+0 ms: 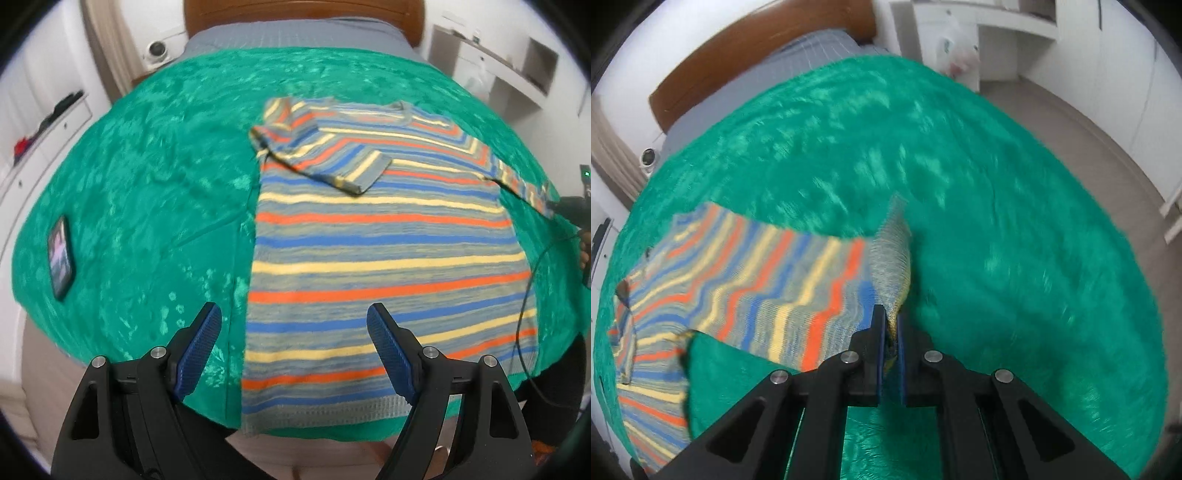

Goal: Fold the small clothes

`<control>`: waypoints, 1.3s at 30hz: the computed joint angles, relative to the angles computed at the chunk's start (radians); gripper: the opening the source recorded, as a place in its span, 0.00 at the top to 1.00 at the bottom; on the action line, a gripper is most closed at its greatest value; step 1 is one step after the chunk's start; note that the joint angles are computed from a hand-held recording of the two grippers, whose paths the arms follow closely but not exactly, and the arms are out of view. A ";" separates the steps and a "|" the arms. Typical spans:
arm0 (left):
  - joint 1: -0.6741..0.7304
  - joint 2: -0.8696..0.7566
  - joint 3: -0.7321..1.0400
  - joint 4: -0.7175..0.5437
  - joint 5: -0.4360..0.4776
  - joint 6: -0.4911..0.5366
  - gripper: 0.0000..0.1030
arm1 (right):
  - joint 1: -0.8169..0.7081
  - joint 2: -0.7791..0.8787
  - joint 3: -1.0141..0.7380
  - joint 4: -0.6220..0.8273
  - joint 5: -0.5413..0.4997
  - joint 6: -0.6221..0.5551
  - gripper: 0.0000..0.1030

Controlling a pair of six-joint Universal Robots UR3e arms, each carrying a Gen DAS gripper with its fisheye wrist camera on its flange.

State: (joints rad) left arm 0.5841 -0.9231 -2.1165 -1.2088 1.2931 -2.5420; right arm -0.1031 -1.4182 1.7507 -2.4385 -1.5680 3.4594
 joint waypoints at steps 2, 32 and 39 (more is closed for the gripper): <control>-0.011 0.002 0.004 0.015 0.020 0.012 0.19 | 0.000 0.027 0.056 -0.067 -0.001 0.024 0.95; -0.129 -1.101 0.962 0.214 0.067 -0.132 0.96 | 0.483 -0.351 0.396 -0.178 -0.223 0.246 0.44; 0.036 -1.426 1.356 0.108 0.332 -0.396 0.97 | 0.541 -0.256 0.358 -0.222 -0.241 0.293 0.44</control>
